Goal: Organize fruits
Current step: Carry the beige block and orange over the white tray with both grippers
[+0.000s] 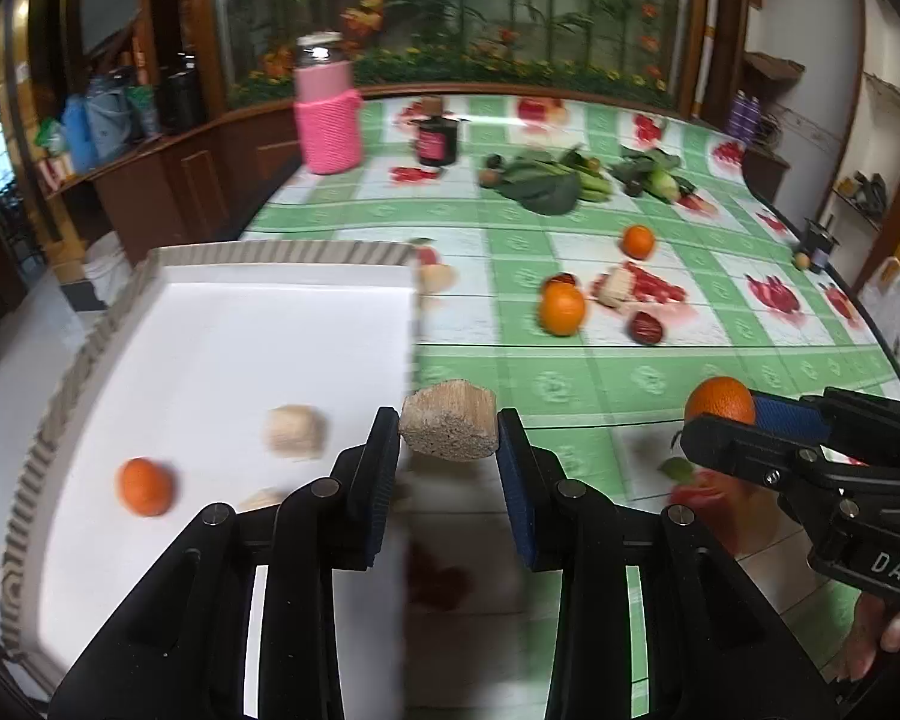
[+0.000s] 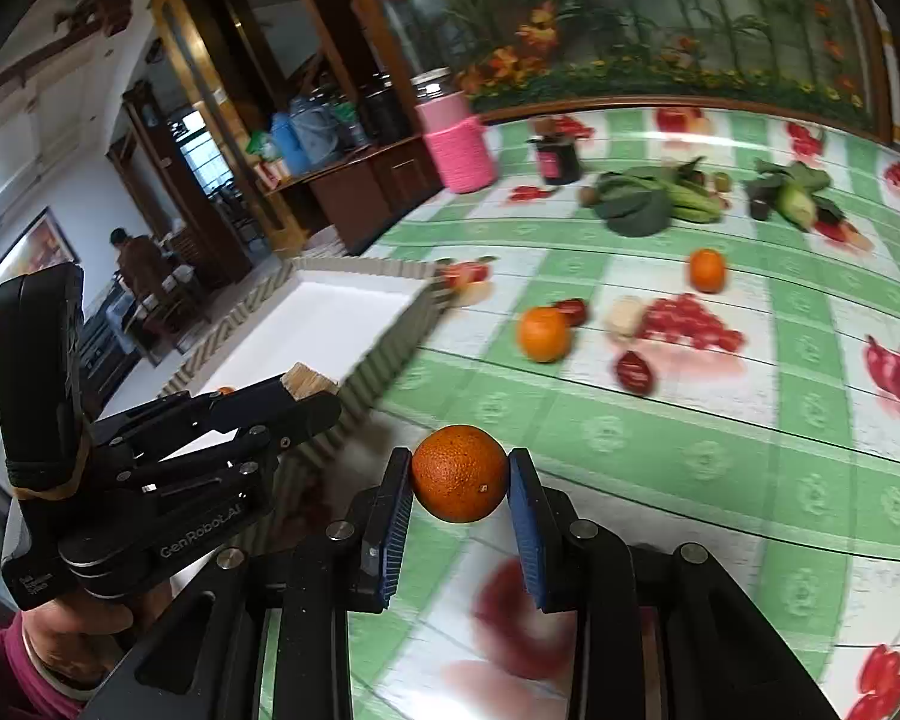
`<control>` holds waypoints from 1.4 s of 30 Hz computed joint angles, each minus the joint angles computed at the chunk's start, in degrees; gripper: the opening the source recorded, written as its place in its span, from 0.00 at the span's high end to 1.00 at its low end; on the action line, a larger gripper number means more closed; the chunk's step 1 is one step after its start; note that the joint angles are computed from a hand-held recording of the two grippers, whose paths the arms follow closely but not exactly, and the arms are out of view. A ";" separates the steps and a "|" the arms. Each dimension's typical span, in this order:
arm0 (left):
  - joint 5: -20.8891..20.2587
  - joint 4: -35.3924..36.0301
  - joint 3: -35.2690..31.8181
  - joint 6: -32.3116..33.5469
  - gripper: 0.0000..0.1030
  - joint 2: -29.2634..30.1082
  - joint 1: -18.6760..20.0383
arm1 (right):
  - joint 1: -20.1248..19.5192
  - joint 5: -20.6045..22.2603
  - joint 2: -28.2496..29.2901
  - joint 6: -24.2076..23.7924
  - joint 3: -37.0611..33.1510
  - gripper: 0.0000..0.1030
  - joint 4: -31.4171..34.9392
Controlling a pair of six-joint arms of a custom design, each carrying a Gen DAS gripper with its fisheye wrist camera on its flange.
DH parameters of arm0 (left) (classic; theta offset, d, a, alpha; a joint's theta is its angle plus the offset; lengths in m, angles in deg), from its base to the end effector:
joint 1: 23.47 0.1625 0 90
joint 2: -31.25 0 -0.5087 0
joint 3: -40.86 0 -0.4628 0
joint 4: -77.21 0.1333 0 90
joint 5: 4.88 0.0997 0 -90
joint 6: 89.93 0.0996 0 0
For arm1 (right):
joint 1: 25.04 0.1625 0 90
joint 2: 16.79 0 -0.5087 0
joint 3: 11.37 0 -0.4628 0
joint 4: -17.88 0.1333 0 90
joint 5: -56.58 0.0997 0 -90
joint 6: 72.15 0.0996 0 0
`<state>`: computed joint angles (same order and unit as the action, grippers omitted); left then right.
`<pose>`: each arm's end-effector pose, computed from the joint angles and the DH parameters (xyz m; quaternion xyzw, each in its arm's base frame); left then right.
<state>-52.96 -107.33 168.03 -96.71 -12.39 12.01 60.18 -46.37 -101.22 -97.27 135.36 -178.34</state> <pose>-0.3175 -0.4717 0.0000 0.3448 0.8639 -0.2586 0.2607 0.0770 -0.4115 0.2583 0.1212 -0.9145 0.3320 0.1969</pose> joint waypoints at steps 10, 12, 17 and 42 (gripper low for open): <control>5.95 -3.63 4.67 -0.75 0.69 -4.61 1.56 | 6.36 -1.58 6.99 0.64 -2.63 0.70 0.32; 6.61 -3.95 5.21 -0.89 0.69 -5.25 2.00 | 7.23 -1.73 8.25 0.61 -3.06 0.70 0.41; 8.46 -4.72 6.54 -1.36 0.69 -6.44 3.08 | 8.89 -2.21 11.07 0.48 -4.35 0.70 1.06; 8.51 -1.67 8.16 -5.55 0.69 -9.33 6.81 | 12.35 -5.32 19.58 -1.58 -9.31 0.70 6.03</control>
<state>-44.44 -109.00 176.19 -102.27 -21.72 18.83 72.53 -51.68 -81.64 -98.85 126.05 -172.30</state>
